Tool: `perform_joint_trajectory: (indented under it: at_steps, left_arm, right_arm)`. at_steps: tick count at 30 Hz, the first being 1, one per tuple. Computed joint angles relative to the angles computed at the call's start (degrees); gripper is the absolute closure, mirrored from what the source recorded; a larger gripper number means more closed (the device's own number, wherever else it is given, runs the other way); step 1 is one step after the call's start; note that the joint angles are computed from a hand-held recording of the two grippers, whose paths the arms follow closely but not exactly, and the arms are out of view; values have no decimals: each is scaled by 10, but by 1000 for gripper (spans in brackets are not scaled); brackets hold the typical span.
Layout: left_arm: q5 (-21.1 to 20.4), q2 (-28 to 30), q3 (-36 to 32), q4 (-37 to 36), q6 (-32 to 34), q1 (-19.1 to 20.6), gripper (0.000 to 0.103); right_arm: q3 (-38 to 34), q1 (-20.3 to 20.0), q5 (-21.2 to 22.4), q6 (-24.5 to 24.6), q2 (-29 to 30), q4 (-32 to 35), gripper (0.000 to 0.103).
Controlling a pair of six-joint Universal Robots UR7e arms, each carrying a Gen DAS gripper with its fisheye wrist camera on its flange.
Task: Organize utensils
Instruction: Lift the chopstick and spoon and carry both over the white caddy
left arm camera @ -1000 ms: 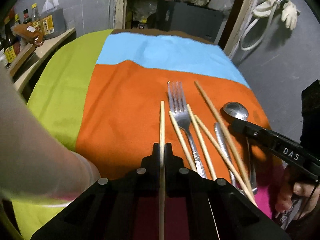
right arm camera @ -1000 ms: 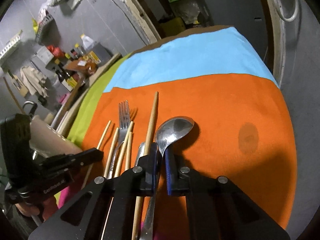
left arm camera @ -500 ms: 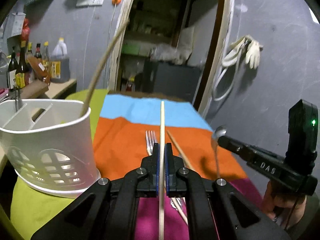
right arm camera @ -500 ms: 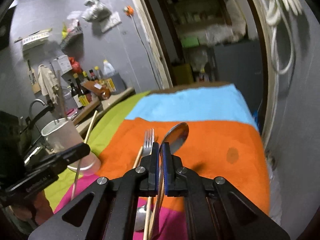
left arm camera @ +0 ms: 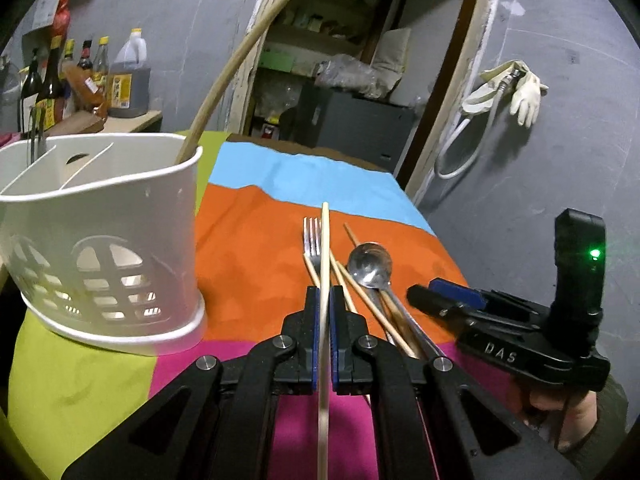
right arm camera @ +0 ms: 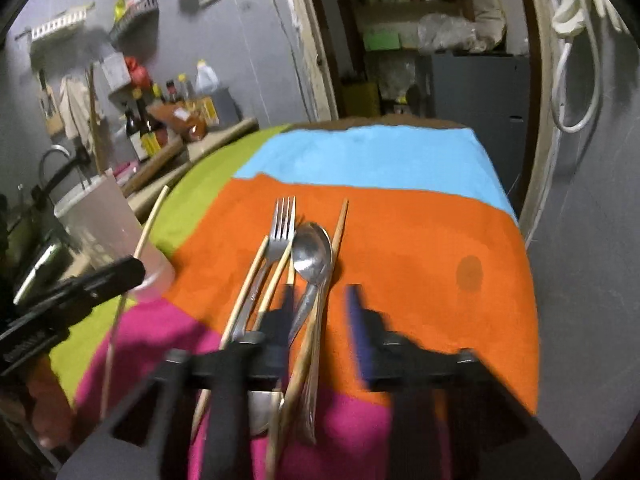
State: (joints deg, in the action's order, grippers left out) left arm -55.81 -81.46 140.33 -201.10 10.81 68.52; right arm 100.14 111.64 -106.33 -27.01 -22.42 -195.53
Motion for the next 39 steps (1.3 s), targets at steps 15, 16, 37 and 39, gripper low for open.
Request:
perform_joint_trajectory:
  at_steps: [15, 16, 37, 39]
  left_arm:
    - [-13, -10, 5, -3, -5, 14, 101]
    - [-15, -11, 5, -4, -4, 14, 101]
    - [-32, -26, 45, -124, 36, -14, 101]
    - [-37, -33, 48, -133, 37, -17, 101]
  right_arm:
    - [-140, 7, -46, -59, 57, 153, 95]
    - [-136, 6, -37, -56, 54, 151, 97]
    - [37, 38, 30, -180, 59, -363, 101]
    - [36, 46, 37, -196, 71, -415, 101]
